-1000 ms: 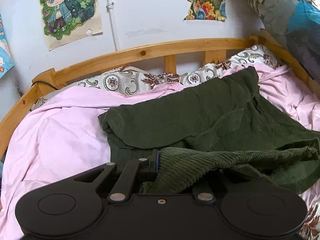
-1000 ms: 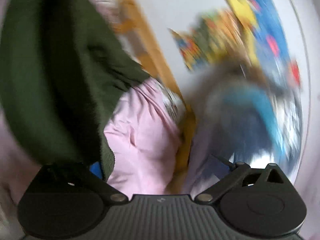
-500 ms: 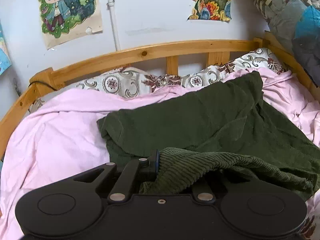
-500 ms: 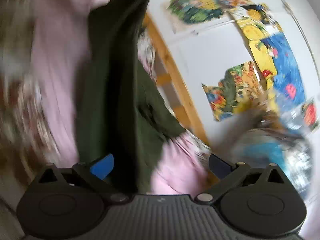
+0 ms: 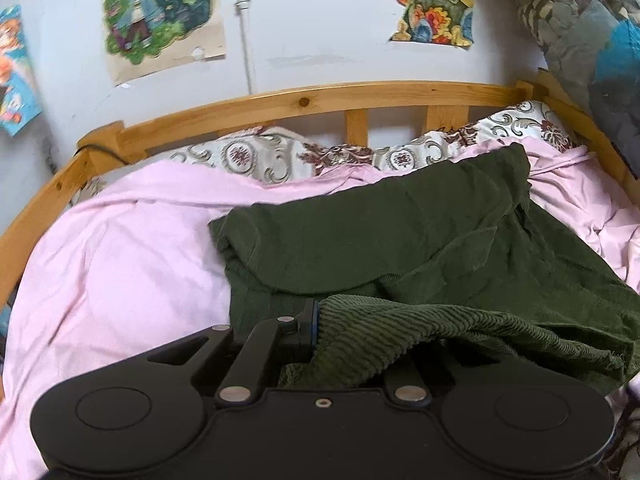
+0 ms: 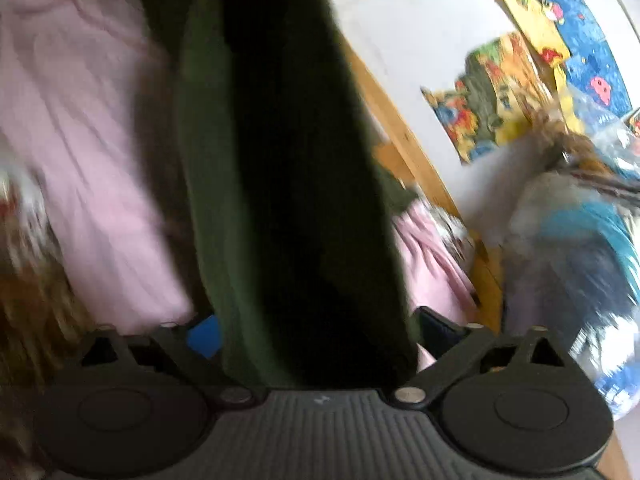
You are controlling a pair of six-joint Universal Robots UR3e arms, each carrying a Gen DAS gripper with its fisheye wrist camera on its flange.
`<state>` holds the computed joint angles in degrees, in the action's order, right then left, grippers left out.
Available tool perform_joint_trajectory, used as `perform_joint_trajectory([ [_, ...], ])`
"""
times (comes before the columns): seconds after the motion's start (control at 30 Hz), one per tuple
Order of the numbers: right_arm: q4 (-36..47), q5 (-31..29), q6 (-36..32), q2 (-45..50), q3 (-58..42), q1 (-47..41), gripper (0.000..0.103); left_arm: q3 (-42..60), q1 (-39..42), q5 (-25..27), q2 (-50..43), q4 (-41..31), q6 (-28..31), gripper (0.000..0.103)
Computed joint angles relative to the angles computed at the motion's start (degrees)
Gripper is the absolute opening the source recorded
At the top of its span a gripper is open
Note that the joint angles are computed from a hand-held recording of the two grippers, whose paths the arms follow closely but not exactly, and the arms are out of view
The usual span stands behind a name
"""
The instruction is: Fold large clothes
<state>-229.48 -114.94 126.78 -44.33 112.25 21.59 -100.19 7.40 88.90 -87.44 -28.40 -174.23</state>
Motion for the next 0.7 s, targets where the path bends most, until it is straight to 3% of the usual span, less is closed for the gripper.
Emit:
perform_joint_trajectory([
  [0.03,0.78,0.09,1.01,-1.59,1.5,-1.21,0.084,-1.78,0.16,0.13,0.93,0.93,-0.03,0.006],
  [0.13,2.6,3.4,2.98,-5.63,4.3,-4.6,0.048,-5.17,-0.39,1.26,3.06,2.21,-0.63,0.006],
  [0.2,0.42,5.51,0.04,-5.99,4.73,-5.65,0.011,-7.03,-1.37,2.5,4.2,3.77,-0.89,0.006],
  [0.4,-3.62,12.39,-5.23,-12.3,10.0,-9.41,0.003,-15.51,-5.03,6.93,11.48,10.78,-3.64,0.004],
  [0.53,-4.48,18.16,-6.18,-21.47,15.85,-13.18,0.002,-22.47,-8.33,9.96,20.14,11.8,-6.02,0.004],
  [0.63,-1.01,22.33,-5.84,-32.78,22.17,-16.34,0.002,-25.75,-9.16,9.27,30.43,5.75,-6.27,0.004],
  [0.7,3.8,25.45,-5.4,-41.75,26.19,-18.78,0.002,-26.13,-7.78,6.48,38.78,-2.79,-5.2,0.004],
])
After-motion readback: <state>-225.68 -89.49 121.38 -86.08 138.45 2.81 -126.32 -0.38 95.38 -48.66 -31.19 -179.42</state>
